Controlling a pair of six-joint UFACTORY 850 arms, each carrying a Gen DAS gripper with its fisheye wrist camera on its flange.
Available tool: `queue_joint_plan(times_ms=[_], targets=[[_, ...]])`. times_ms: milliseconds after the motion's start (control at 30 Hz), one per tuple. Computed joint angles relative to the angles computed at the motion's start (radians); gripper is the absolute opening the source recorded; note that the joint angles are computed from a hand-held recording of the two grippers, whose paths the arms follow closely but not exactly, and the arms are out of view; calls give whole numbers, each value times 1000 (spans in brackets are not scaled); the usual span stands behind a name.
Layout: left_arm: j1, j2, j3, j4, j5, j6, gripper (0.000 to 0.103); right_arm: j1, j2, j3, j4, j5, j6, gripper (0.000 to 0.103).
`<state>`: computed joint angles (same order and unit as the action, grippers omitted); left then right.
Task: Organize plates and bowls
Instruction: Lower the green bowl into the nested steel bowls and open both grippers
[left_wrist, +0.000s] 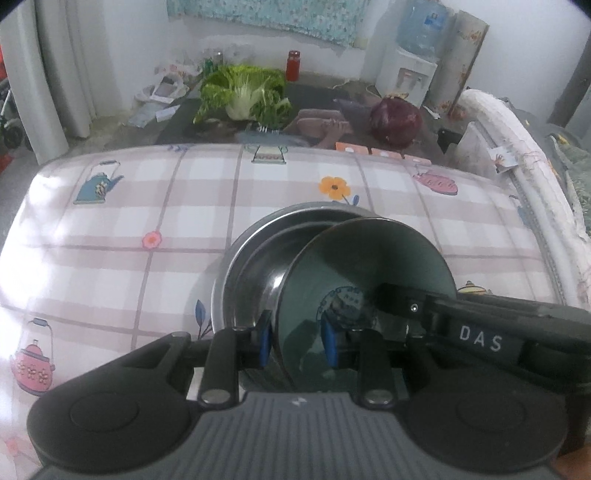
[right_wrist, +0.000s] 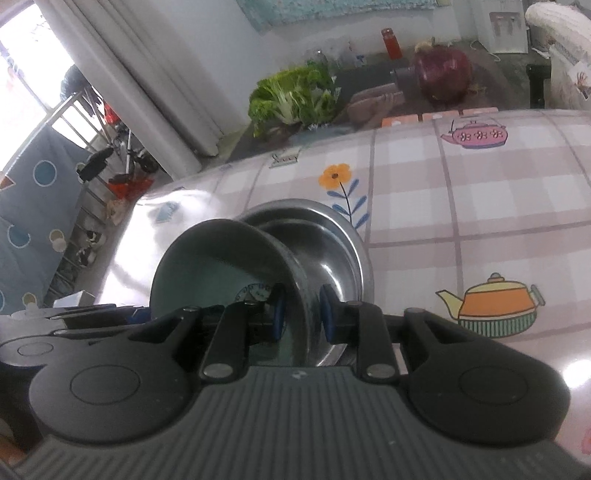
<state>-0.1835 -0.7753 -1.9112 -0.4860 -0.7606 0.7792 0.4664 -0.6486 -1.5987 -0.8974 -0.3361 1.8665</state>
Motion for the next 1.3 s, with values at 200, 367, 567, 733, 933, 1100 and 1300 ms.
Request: queue_joint_plan(times_ms=[200,367,567,733,933,1100,1300], targets=[[2,-2,12,1,36,24,29,5,-30,-30,3,-31,-41,25],[15,19,26,-29,53,60,32,8,-26,-34,-28,-29,-25,49],[46,69,66,-102,52,111,48,13,18,12,-225,-28,208,78],[87,174,180,-228,52,255,64,51,94,79,-380,-88,389,79],[176,316,352,-435,-20,495,87,172,210,198,-466,-262,548,85],[263,401,485,-484,-119,598,89,308,253,222,-337,-481,447,89],[353,466,616,-456,-130,699,89,433,269,244,-350,-586,558,93]])
